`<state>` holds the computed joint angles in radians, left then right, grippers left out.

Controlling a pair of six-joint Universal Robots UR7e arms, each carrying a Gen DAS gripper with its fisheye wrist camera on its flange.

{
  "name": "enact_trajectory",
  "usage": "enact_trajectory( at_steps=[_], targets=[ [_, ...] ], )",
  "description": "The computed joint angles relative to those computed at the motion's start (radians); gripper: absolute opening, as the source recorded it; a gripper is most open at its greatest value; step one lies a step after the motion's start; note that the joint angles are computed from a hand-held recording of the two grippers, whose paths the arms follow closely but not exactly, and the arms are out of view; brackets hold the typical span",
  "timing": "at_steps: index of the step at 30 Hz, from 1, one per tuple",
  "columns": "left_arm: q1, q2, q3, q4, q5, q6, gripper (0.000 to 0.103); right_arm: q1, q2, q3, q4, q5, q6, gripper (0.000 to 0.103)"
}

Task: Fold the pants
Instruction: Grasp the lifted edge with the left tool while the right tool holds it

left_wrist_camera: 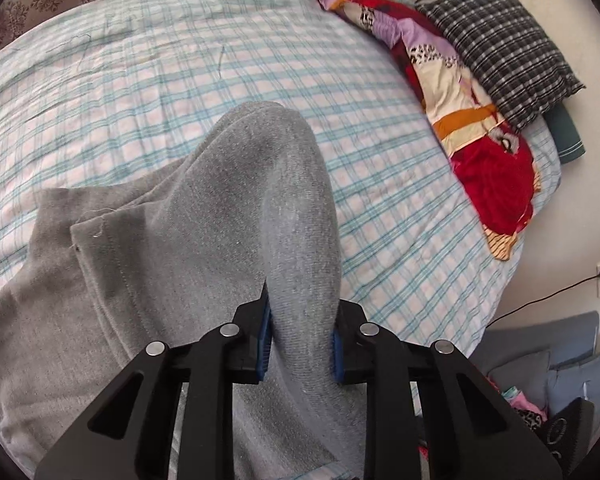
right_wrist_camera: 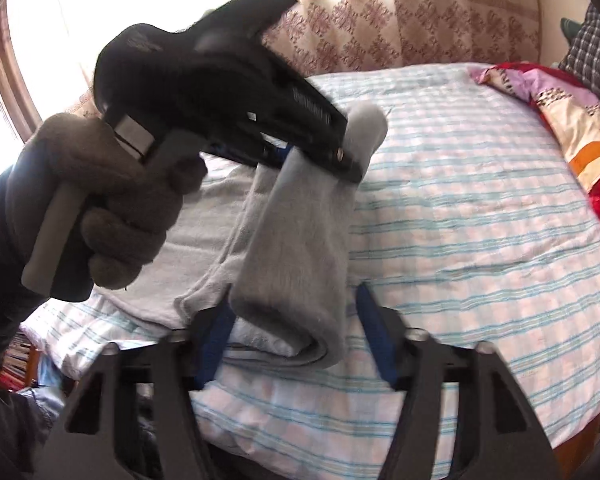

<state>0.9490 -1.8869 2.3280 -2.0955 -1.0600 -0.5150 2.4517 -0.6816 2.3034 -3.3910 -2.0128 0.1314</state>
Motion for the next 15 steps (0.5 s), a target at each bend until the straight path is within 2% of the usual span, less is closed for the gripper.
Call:
enact_trajectory(
  at_steps=[4, 15],
  targets=[
    [-0.002, -0.088, 0.005, 0.010, -0.005, 0.010, 0.023, 0.046, 0.005, -0.034, -0.001, 0.013, -0.021, 0.029],
    [0.042, -0.381, -0.011, 0.133, -0.012, 0.035, 0.023, 0.152, 0.067, -0.191, 0.120, 0.068, -0.071, 0.024]
  ],
)
